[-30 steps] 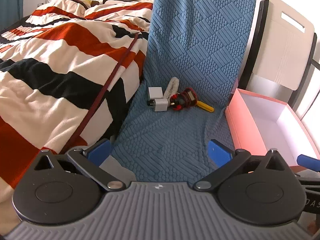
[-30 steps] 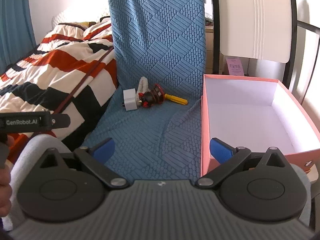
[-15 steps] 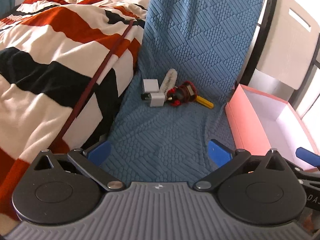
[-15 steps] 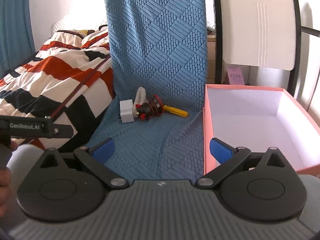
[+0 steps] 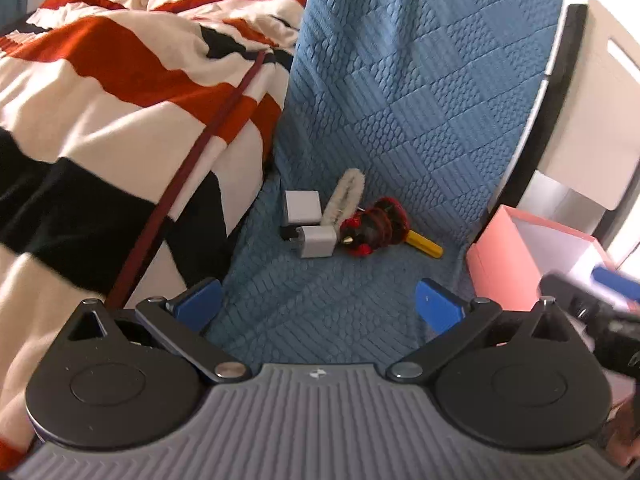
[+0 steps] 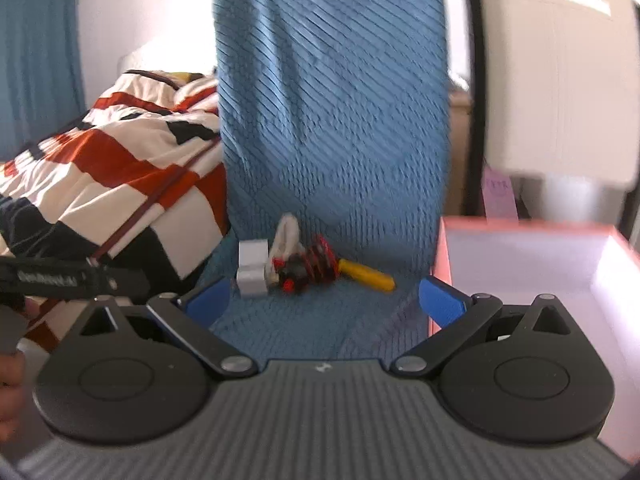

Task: Organize rigid objects
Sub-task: 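Move both tools toward the white charger and red devil figurine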

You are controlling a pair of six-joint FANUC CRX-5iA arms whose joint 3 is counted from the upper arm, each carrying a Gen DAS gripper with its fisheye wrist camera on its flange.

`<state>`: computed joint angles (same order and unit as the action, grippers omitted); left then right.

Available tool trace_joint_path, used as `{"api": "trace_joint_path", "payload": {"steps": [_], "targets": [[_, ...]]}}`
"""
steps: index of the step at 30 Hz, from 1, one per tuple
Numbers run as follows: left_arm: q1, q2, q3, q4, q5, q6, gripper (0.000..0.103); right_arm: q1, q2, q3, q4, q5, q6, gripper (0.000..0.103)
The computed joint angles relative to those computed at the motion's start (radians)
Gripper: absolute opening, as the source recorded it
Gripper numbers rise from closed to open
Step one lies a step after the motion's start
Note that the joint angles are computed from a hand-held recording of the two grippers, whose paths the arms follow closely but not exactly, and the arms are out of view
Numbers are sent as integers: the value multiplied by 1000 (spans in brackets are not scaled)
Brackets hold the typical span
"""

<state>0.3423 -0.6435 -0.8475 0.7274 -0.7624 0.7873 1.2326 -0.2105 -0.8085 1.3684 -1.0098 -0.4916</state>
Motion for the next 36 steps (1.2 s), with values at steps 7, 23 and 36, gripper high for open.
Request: {"api": "trace_joint_path", "payload": {"steps": [7,23,36], "targets": [[-112,162,38,13,201,3,103,-186,42,23,154,129,19,103],[-229,448,193,-133,303,54,103,-488,140,88,176,528,48,103],[-273,630,355,-304,257,218,94,-632,295,199,-50,850,214,103]]}}
